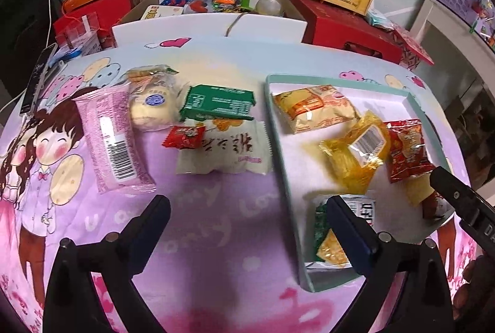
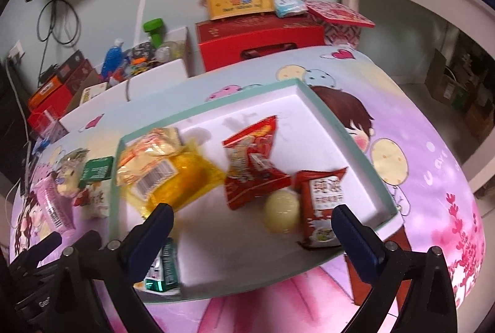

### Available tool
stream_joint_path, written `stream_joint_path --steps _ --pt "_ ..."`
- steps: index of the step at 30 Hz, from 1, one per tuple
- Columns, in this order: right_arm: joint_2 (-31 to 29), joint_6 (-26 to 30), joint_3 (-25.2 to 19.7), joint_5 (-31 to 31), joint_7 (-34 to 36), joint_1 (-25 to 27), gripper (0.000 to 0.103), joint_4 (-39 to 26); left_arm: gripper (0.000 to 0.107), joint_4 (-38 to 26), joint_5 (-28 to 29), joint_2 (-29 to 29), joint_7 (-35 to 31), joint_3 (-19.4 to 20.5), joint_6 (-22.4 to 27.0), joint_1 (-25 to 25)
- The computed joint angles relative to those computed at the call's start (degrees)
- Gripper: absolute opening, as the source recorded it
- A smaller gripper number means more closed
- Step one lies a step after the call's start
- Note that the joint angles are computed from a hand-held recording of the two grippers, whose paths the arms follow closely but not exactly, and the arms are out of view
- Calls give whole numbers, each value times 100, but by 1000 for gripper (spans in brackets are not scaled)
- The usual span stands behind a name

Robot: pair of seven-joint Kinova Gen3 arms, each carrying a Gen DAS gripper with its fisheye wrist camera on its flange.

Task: Organize snacks
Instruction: 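Withdraw both tools from the tray toward the remaining snack pile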

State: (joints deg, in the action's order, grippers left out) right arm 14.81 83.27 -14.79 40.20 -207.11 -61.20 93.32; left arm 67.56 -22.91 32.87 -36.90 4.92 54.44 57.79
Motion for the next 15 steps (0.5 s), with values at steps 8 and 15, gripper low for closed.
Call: stream_joint_path --steps 8,15 --pt "218 -213 57 138 365 -72 103 -303 100 310 44 -205 148 -19 -60 -194" --pt "364 -378 185 143 625 -143 103 -495 100 633 -24 -419 334 -37 -59 -405"
